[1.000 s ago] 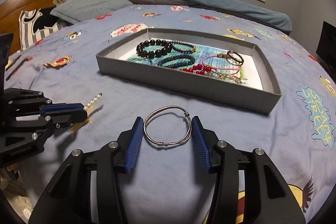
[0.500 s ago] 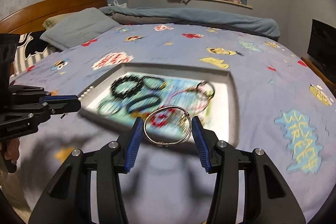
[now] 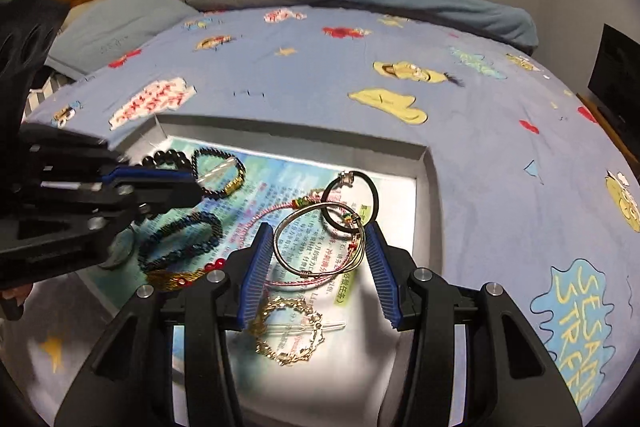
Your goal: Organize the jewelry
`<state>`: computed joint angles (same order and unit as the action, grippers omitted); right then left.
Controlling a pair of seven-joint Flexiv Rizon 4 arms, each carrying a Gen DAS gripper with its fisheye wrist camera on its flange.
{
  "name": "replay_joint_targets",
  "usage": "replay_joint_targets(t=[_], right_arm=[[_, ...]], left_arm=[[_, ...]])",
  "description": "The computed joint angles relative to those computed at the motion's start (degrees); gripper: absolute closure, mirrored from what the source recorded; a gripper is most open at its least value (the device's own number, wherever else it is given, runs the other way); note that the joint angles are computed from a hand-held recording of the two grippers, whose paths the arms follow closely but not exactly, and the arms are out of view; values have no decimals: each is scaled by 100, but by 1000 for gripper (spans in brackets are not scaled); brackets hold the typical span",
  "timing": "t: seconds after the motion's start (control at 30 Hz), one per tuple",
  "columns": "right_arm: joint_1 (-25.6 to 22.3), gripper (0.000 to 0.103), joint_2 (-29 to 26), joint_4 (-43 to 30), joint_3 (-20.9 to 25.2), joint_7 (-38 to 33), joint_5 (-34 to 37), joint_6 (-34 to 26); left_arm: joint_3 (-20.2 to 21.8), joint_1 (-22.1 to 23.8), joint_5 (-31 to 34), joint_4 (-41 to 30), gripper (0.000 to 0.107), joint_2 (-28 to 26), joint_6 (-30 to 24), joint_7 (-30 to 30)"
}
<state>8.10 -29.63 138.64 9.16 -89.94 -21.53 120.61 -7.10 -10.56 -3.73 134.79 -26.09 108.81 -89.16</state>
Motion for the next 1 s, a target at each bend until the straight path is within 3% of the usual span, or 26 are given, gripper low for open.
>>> replay_joint_targets(t=[0.13, 0.23, 0.33, 0.4, 0.53, 0.6, 0.77, 0.87, 1.0], right_arm=[[-54, 55, -68, -74, 16, 15, -104, -262], [-13, 55, -93, -98, -3, -51, -80, -294], [98, 55, -84, -91, -54, -152, 16, -304], [100, 55, -88, -98, -50, -192, 40, -298], [87, 54, -47, -29, -37, -298, 67, -222], [65, 47, 20, 64, -16, -347, 67, -149], [-95, 33, 254, 400, 96, -372, -35, 106], [-200, 24, 444, 659, 151, -334, -127, 294], [-363, 13, 749, 1009, 201, -204, -361, 430]], left_arm=[[107, -110, -116, -168, 98, -134, -243, 59], [-155, 182, -10, -150, 98, -210, -161, 11], [-59, 70, -22, -156, 98, -232, -116, 10], [216, -226, -170, -178, 94, -222, -142, 24], [351, -352, -263, -70, 78, -154, -11, -8], [301, -276, -267, 85, 72, -62, 141, -110], [262, -165, -208, 586, 41, 236, 692, -476], [377, -290, -243, 921, 30, 488, 986, -584], [397, -291, -159, 1432, 24, 884, 1310, -785]])
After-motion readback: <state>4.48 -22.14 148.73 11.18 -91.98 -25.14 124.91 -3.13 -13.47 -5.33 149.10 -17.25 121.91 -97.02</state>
